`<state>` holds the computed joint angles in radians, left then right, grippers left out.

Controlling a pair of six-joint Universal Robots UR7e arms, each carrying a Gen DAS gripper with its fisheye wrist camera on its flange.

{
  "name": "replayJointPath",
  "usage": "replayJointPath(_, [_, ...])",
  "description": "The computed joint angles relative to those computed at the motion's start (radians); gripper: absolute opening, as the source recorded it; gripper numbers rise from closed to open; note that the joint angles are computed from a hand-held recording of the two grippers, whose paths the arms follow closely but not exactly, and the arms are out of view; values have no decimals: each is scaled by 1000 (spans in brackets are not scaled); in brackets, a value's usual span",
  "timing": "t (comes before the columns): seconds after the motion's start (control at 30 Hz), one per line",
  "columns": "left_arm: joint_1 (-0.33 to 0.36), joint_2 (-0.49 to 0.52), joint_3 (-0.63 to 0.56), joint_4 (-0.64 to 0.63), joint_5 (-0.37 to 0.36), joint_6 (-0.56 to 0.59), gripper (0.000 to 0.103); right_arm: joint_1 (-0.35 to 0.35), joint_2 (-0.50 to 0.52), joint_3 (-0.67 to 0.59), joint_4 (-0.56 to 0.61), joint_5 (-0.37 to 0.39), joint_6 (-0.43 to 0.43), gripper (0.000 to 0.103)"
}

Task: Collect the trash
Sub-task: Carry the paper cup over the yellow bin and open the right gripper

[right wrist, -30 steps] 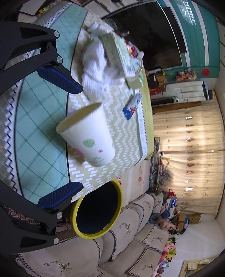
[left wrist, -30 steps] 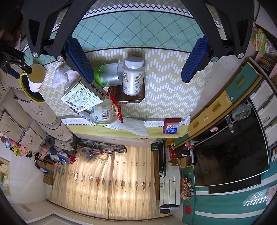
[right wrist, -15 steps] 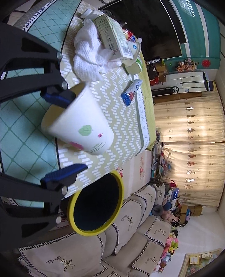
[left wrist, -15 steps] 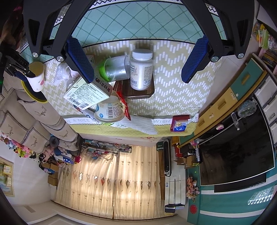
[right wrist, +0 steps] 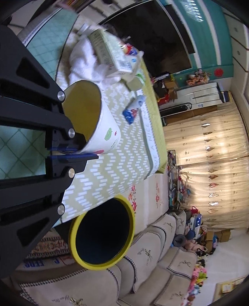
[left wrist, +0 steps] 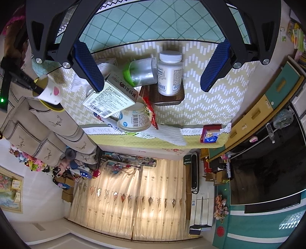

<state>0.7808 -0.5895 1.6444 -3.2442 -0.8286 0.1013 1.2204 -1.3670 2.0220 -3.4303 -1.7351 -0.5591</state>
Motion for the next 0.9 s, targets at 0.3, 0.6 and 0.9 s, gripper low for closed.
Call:
replayJointPath(0.3, [-3,17,-25,4,-36,26,99,-55,-6,-185,120,-73,94,3])
replayJointPath(0.6, [9,52,-79,53,-63,21,99,-119,174,-529,434,-314,176,4])
replayJointPath(0.9, [37,71,-121,123,-60,-16,99,-140,241,-637,511,-378,207,27])
